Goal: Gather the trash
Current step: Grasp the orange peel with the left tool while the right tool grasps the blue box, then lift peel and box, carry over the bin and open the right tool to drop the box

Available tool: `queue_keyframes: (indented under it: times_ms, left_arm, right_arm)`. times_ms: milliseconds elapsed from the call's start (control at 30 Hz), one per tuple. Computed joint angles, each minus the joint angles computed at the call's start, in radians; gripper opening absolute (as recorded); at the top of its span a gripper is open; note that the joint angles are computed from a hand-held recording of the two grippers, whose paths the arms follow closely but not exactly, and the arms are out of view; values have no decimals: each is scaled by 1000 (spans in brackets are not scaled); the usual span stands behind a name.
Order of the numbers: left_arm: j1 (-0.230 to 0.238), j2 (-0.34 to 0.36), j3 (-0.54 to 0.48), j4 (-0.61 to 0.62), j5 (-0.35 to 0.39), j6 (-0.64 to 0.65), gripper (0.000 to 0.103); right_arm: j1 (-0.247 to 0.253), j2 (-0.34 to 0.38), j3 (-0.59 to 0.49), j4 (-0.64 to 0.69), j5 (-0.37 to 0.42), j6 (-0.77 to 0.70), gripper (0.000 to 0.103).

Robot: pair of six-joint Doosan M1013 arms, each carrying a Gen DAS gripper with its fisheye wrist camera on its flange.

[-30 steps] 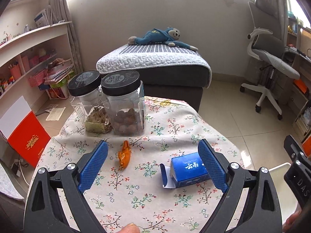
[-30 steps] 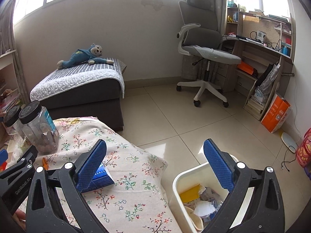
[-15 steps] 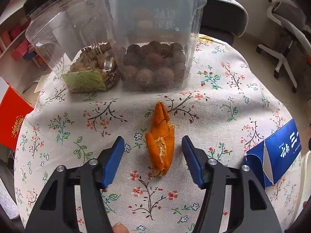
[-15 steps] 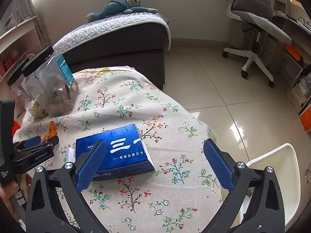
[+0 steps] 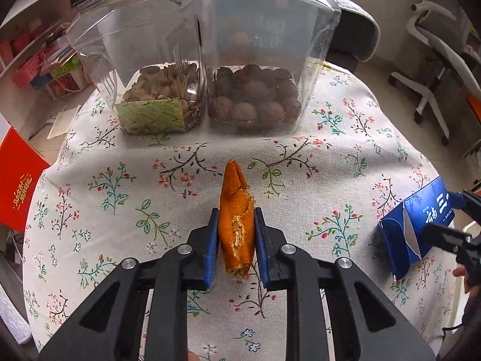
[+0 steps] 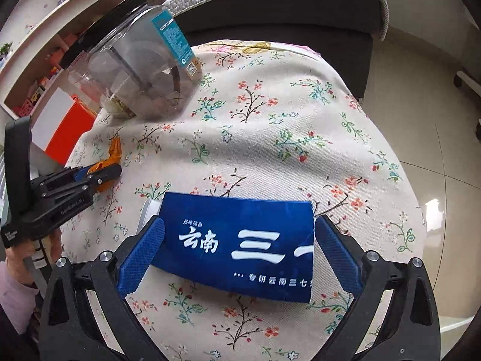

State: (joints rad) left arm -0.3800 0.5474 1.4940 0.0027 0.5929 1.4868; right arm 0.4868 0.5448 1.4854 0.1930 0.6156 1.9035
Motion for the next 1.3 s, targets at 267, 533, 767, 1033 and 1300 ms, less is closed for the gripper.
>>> queue_keyframes:
  times_ms: [267, 533, 767, 1033, 1300]
  left_arm:
    - [29, -60, 16, -102, 18, 58, 22]
    - [34, -144, 70, -102, -2, 118, 22]
    - [45, -137, 73, -208, 33, 183, 22]
    - [66, -118, 53, -276, 89, 195, 22]
    - [68, -150, 80, -355, 70, 264, 22]
  right_arm:
    - [62, -80, 55, 53, -30, -112, 96]
    - [98, -19, -49, -444, 173, 80, 96]
    - [108, 77, -153, -513, 287, -21, 97]
    - [86, 45, -103, -382, 242, 138, 37]
    - [89, -32, -7, -359, 108, 317, 48]
